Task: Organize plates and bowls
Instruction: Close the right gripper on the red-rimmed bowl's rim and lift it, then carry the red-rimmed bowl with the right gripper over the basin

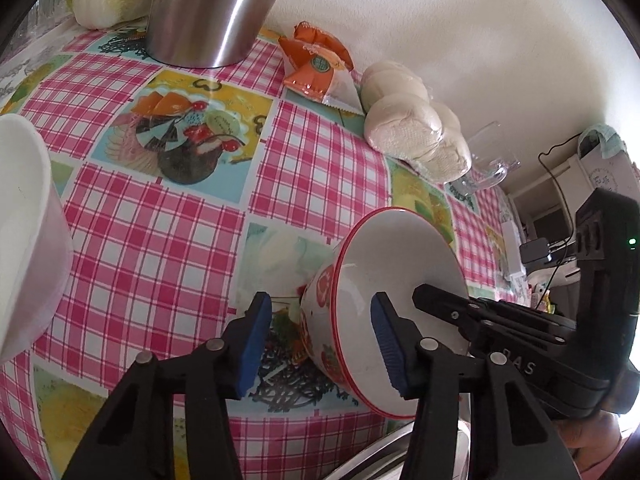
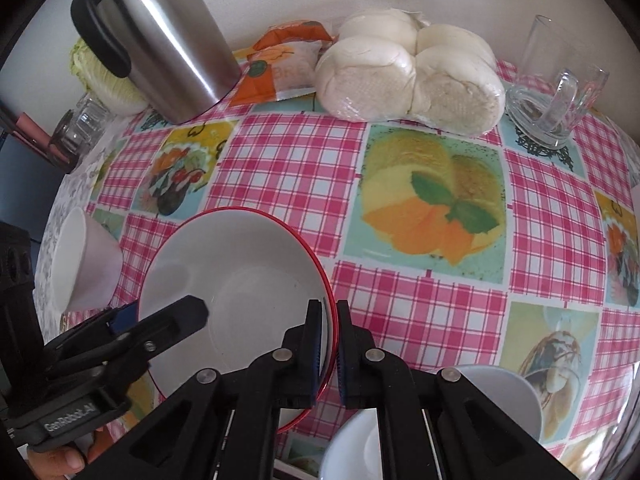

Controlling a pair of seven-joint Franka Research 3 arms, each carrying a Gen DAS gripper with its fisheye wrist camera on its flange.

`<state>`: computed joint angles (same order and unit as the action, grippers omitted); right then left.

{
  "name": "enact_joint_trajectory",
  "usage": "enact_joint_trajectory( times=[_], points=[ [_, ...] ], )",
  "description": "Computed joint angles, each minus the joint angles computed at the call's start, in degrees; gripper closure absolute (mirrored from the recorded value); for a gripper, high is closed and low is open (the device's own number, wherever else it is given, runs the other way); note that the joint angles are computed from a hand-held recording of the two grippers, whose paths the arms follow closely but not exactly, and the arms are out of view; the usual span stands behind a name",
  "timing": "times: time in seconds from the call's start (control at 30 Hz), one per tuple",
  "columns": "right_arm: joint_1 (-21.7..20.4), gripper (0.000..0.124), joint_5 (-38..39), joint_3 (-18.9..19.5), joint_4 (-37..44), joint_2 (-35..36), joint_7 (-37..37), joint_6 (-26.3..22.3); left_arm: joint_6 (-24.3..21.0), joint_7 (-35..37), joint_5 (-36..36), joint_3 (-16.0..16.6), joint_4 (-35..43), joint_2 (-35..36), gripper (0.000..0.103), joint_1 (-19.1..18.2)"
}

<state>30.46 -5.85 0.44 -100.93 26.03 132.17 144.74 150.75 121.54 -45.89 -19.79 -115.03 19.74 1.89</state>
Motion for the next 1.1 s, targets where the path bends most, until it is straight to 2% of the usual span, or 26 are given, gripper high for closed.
enact_joint_trajectory(
  times=[0.07, 0.13, 0.23, 0.37, 0.47, 0.63, 0.8, 1.1],
  points=[
    [0.35, 0.117, -0.16, 0.09, 0.32, 0.1, 0.16, -0.5, 0.54, -1.98, 2.35, 0.78, 0.02, 0.34, 0.061, -0.91],
    [0.61, 0.117, -0.37, 0.24, 1.11, 0.56, -0.1, -1.17, 0.67, -3.04, 3.73, 0.88, 0.06, 0.69, 0.074, -0.94],
    [1.27, 0.117, -1.4, 0.0, 2.11, 0.98, -0.14, -2.61, 0.66, -2.71, 3.92, 0.12, 0.07, 1.18, 0.083, -0.17],
    [2.15, 0.117, -2.94, -0.48, 3.6, 1.63, 0.79, -4.61, 3.09, -3.97, 6.61, 0.1, -0.97, 0.8, 0.086, -0.86],
    [2.52, 0.117, -3.7, -0.68, 3.39, 1.35, 2.11, -4.5, 2.31, -3.69, 5.71, -0.9, -0.72, 1.1, 0.087, 0.28],
    [3.21, 0.117, -5.46, -1.06, 2.96, 0.47, 4.76, -4.57, 2.46, -4.49, 6.94, -0.73, -1.43, 0.14, 0.089, -0.11],
    [3.17, 0.116, -6.67, -0.7, 2.42, -0.83, 6.0, -5.64, 2.69, -3.26, 5.28, -1.21, -2.56, -1.47, 0.089, 0.11],
    [3.4, 0.117, -9.29, 0.1, 0.16, -4.55, 9.37, -6.55, 1.56, 0.58, 0.73, 0.34, -5.52, -6.8, 0.089, -0.85]
  ],
)
